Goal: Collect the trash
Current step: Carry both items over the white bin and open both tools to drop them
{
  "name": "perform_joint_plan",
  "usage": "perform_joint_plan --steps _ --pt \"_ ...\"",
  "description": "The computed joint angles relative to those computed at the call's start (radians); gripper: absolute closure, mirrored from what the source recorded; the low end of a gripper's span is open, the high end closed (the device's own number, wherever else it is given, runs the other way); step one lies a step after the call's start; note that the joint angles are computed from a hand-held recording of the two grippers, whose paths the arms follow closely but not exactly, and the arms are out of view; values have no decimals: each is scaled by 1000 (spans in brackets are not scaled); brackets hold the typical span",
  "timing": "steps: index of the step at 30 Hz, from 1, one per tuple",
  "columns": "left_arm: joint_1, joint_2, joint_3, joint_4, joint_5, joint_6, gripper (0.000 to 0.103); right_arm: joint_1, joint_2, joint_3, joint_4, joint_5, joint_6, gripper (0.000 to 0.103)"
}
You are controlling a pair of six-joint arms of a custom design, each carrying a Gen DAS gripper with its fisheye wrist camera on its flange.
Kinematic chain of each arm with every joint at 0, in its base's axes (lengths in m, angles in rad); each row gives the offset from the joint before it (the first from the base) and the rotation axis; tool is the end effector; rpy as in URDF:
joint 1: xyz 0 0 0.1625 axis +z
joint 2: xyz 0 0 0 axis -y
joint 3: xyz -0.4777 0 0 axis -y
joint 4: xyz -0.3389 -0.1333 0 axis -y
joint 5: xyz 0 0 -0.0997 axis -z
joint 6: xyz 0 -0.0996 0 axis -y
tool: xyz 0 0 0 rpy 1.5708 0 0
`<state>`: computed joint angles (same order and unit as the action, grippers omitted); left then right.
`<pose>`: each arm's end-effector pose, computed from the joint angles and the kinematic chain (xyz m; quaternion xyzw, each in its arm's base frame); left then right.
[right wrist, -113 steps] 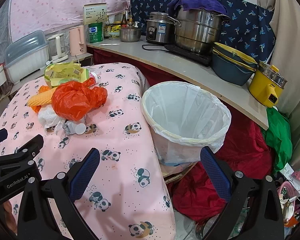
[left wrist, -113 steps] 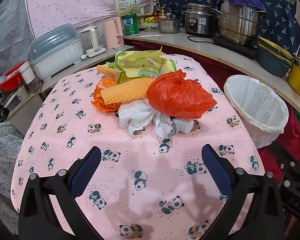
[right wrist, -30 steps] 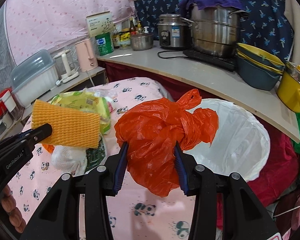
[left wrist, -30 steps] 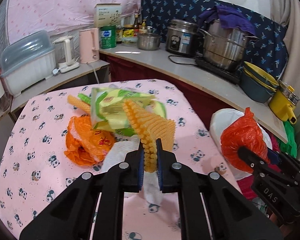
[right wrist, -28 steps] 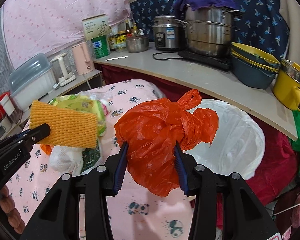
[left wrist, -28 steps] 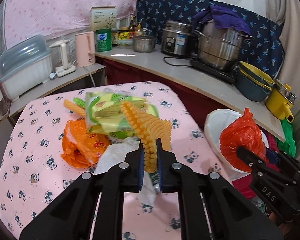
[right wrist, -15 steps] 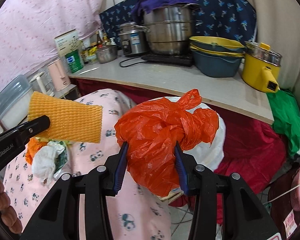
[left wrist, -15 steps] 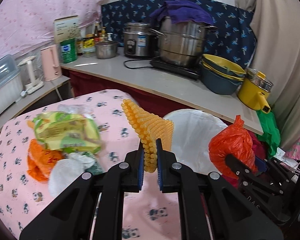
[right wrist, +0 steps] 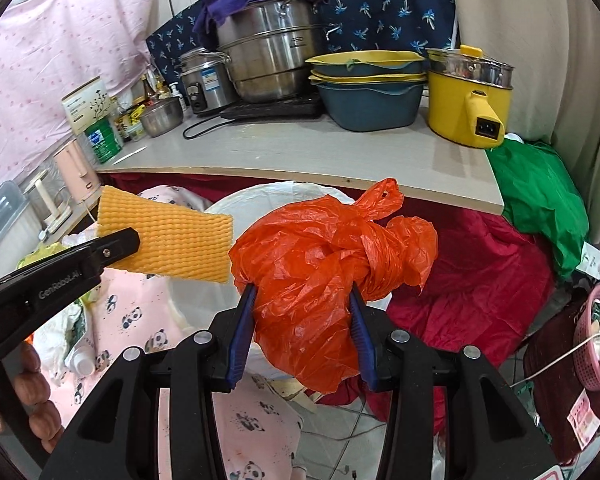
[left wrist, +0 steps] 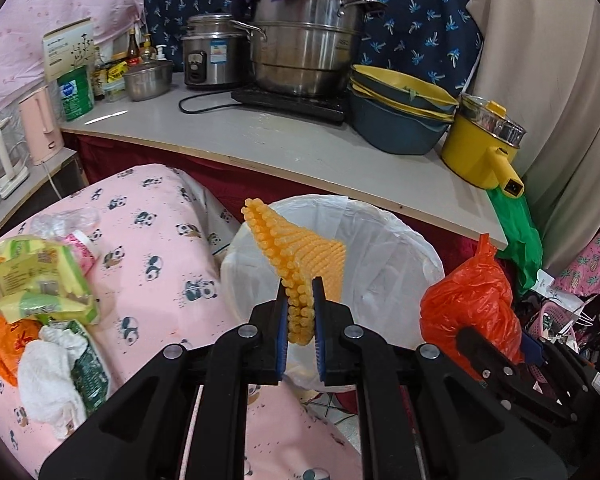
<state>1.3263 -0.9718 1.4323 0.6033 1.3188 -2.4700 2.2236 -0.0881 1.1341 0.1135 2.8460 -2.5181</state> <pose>0.0245 -0.5550 0.2737 0.3964 0.8753 -0.2174 0.1716 0.3739 -0.4264 -0.1552 -0.1100 -0.7883 0.4789 0.3703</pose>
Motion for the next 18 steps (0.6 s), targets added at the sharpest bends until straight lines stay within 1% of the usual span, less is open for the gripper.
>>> perform_joint_plan --steps 5,6,7,8,9,12,14,16,18 --pt "-3 51 -30 10 -12 -8 90 -16 -11 24 -28 -6 -10 61" --pt "-4 54 -28 -2 -24 -12 84 -19 -13 27 -35 -8 -16 61" --pt "-4 57 -29 -10 -31 -16 73 -23 -16 30 -42 -10 -23 60" --pt "-3 59 -30 -17 -35 -21 69 -25 -17 30 -46 -13 -28 60" --pt "0 59 -31 -25 -36 -23 67 -28 -16 28 -49 -17 -35 60" --pt "4 62 -39 -29 -46 -13 65 -34 -18 26 -73 -25 -70 60" --pt "7 57 -39 -44 -55 -3 62 -41 -19 21 -90 -32 -100 59" --pt "13 49 -36 -62 -69 7 56 -51 -21 12 -106 -46 -134 59" --pt "19 43 -37 -72 -81 12 54 -61 -21 -2 -121 -61 -173 58"
